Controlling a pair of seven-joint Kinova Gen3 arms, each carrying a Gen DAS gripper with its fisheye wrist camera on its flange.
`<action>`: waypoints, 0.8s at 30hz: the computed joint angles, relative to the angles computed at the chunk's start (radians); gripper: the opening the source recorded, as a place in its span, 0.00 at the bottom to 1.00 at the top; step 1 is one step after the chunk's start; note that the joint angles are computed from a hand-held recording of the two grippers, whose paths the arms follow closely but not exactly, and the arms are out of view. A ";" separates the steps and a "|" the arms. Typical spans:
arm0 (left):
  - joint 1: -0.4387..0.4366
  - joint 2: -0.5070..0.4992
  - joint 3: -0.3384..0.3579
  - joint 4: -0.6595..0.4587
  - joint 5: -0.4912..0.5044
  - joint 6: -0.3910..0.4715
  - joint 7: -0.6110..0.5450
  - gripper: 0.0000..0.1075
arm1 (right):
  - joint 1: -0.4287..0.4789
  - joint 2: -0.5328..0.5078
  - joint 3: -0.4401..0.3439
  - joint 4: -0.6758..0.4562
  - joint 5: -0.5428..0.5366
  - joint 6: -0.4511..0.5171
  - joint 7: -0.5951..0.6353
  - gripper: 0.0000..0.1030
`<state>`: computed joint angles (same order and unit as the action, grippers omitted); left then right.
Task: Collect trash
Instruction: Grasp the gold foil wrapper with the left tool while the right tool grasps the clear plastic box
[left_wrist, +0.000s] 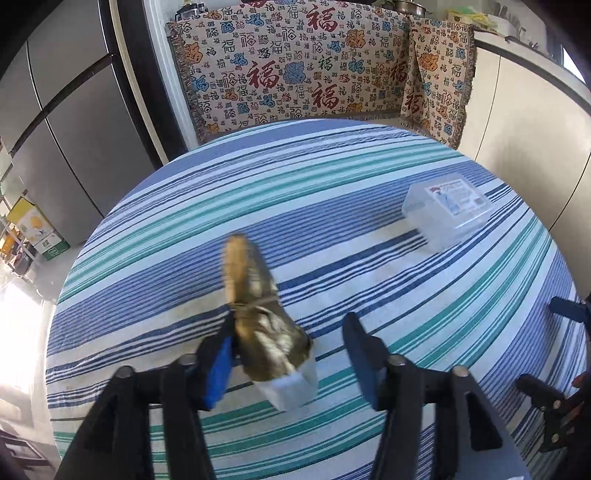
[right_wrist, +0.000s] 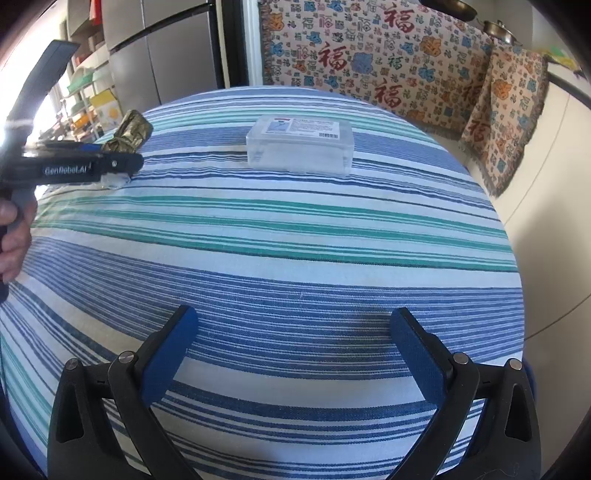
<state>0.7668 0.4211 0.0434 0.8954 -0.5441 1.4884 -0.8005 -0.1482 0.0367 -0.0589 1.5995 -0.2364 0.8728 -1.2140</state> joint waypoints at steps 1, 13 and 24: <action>0.007 0.001 -0.011 0.014 0.006 -0.009 0.009 0.61 | 0.001 0.001 0.001 -0.001 -0.003 0.003 0.001 1.00; -0.033 -0.081 0.035 0.167 -0.011 -0.129 0.139 0.75 | 0.018 0.267 0.014 -0.380 0.063 0.189 -0.017 0.97; -0.048 -0.088 0.044 0.181 -0.011 -0.141 0.138 0.75 | 0.264 0.381 -0.293 -0.520 -0.250 0.443 0.362 0.67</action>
